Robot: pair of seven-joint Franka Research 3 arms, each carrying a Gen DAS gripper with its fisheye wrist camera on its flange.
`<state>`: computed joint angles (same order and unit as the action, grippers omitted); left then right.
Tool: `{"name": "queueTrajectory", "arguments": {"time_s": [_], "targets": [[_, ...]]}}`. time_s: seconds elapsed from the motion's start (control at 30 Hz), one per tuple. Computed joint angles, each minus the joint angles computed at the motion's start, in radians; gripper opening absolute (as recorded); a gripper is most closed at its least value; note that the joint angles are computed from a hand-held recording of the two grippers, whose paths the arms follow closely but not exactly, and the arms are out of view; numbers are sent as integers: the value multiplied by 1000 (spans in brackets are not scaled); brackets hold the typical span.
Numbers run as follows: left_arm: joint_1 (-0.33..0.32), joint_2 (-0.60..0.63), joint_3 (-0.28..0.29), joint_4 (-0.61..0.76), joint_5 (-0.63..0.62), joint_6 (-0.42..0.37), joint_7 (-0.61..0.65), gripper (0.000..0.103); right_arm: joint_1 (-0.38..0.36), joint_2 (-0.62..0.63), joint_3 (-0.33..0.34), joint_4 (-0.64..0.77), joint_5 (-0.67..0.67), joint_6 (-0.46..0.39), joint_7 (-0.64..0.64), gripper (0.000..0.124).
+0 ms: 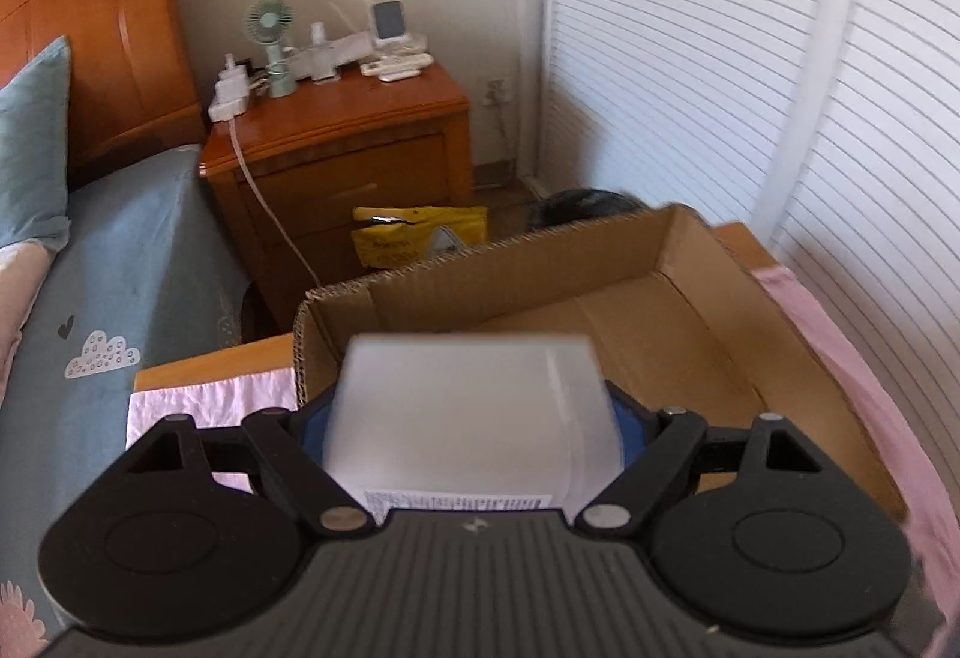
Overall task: Organize rigid objects
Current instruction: 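Carry the white container into the box and release it with the left gripper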
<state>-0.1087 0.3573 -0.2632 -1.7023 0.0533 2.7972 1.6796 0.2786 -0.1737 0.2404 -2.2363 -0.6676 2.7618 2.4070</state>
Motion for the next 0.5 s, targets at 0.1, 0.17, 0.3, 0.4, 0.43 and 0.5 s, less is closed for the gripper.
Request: {"name": "queueTrajectory", "arguments": {"time_s": [0.1, 0.17, 0.3, 0.4, 0.43, 0.5], "targets": [[7, 0, -3, 6, -11, -14, -5, 88, 1, 8, -3, 7, 5, -1, 0, 92], [22, -29, -15, -28, -31, -3, 16, 89, 3, 10, -5, 10, 7, -1, 0, 92], [48, -116, -26, -125, -74, 30, 76, 94, 10, 9, -7, 12, 13, -4, -5, 92], [66, -206, -32, -216, -153, 41, 146, 96, 14, 13, -9, 18, 27, -1, -20, 92], [74, -234, -39, -242, -213, 43, 198, 98, 17, 17, -10, 23, 37, -2, -28, 92], [70, -304, -27, -313, -291, 49, 258, 99, 22, 27, -16, 33, 58, -2, -45, 92]]}}
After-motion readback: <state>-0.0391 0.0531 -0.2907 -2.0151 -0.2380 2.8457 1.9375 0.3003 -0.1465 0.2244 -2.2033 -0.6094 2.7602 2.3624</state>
